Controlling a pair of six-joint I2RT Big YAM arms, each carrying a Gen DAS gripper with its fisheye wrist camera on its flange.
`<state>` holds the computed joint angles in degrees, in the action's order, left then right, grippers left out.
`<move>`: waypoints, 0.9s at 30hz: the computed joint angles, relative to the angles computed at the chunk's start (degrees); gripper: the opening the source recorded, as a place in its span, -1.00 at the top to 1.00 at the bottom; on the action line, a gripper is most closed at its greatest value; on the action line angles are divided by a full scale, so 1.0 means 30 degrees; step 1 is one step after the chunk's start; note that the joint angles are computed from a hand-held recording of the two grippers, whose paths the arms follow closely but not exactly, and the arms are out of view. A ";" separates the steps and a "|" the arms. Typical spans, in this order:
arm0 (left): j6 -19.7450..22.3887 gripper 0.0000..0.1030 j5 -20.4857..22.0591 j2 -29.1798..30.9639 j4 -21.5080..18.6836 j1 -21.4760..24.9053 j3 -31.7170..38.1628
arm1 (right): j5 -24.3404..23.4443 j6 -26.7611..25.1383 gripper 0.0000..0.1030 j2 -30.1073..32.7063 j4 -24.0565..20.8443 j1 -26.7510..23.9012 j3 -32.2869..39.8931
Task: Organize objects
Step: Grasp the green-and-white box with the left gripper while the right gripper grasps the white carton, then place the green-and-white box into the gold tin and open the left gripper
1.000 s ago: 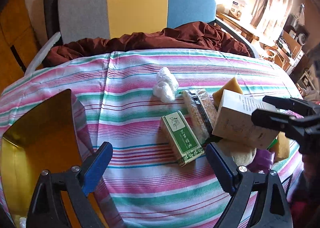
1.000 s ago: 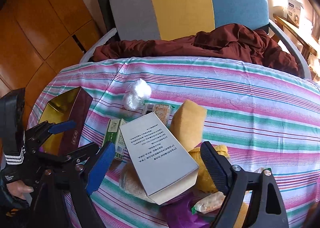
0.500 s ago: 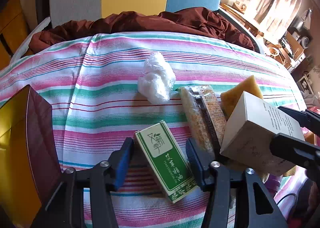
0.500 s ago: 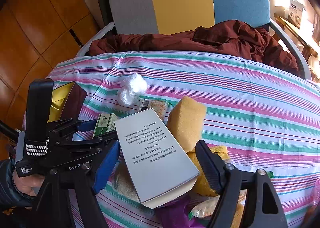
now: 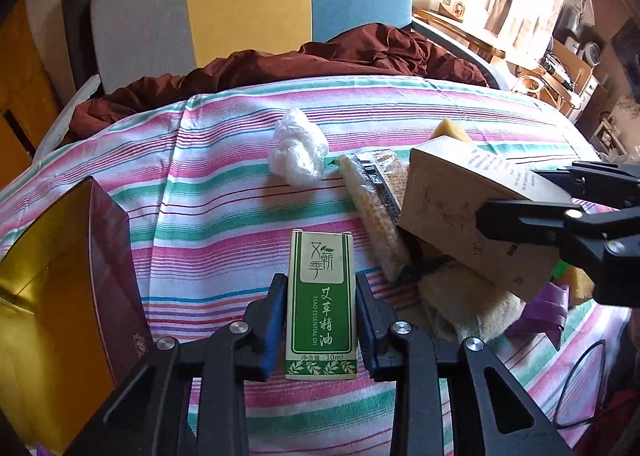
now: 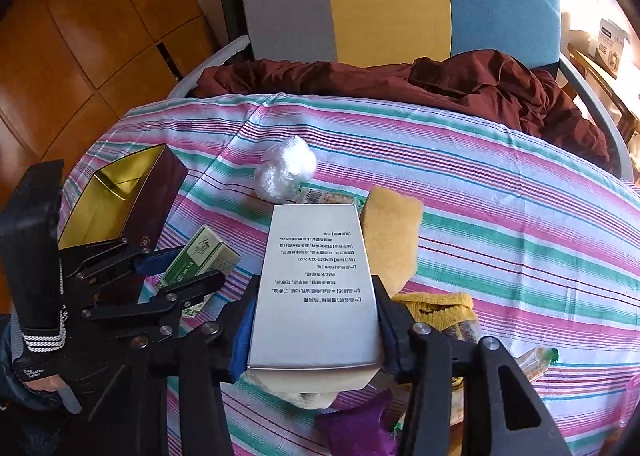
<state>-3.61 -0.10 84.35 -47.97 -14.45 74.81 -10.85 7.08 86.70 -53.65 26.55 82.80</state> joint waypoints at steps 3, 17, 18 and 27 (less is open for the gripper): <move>-0.0161 0.37 0.0434 -0.0891 0.0040 0.0120 -0.0499 | 0.0266 -0.0015 0.03 -0.0071 0.0143 0.0118 -0.0114; 0.1476 0.37 0.0275 -0.5825 -0.0429 0.4025 -0.3400 | 0.1886 -0.0412 0.04 -0.0064 0.0214 0.0796 -0.0204; 0.1690 0.37 0.0171 -0.5923 -0.0463 0.4718 -0.3518 | 0.1995 -0.0406 0.04 -0.0068 0.0247 0.0835 -0.0213; 0.3893 0.36 -0.1458 -0.4184 -0.0312 0.9820 -0.3533 | 0.2102 -0.0240 0.04 -0.0037 0.0405 0.0865 -0.0222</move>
